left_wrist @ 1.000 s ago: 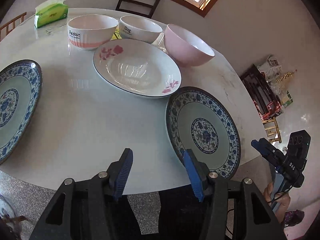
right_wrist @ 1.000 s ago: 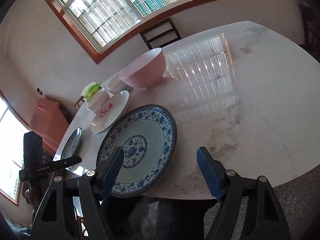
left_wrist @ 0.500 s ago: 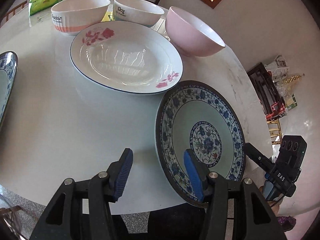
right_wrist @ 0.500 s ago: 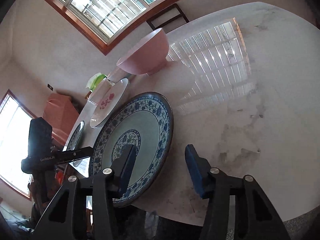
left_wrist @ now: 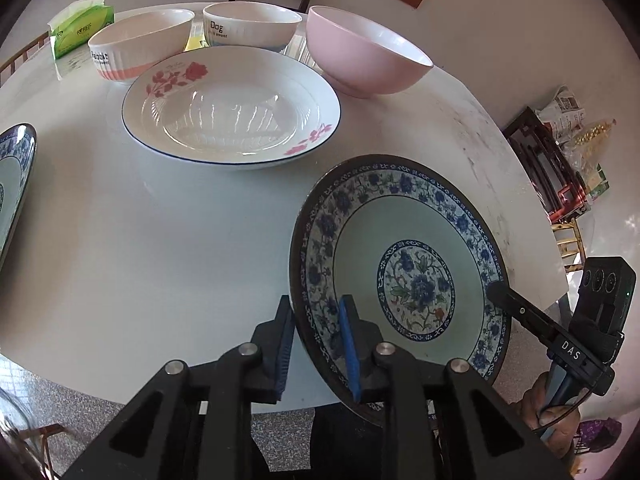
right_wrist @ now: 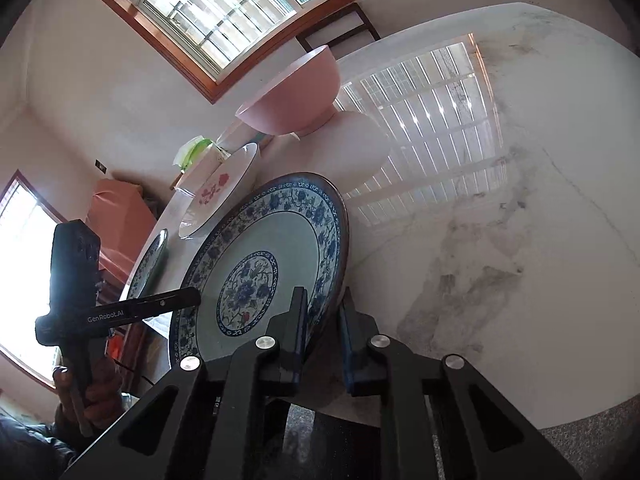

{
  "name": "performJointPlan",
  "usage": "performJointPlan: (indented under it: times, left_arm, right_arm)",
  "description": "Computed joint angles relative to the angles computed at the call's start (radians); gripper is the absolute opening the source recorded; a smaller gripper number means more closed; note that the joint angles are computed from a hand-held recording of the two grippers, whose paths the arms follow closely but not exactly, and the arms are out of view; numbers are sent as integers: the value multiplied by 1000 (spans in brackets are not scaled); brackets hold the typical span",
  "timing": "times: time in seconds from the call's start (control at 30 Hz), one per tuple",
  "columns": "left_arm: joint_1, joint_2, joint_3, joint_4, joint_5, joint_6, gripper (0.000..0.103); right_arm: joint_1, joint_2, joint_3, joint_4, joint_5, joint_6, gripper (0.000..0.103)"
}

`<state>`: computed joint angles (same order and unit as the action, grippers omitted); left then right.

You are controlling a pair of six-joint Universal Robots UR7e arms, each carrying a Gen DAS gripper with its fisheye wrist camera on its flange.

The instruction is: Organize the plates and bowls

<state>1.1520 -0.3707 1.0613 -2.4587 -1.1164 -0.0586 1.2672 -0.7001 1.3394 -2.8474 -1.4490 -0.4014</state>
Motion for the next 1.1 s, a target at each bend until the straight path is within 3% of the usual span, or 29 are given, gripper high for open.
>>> performJointPlan:
  times: [0.63,0.8,1.1]
  left_arm:
    - [8,-122,213,-263,40,51,23]
    - [30,-174,275,-337,81,49,23]
    - [73,-249,338,-435,151,32,23]
  right_arm:
    - [69,-47,138,-44,-10,-36,16]
    - [105,-14,117,-8,-12,-66,16]
    - [178,103,-50,126,-21,-120,17]
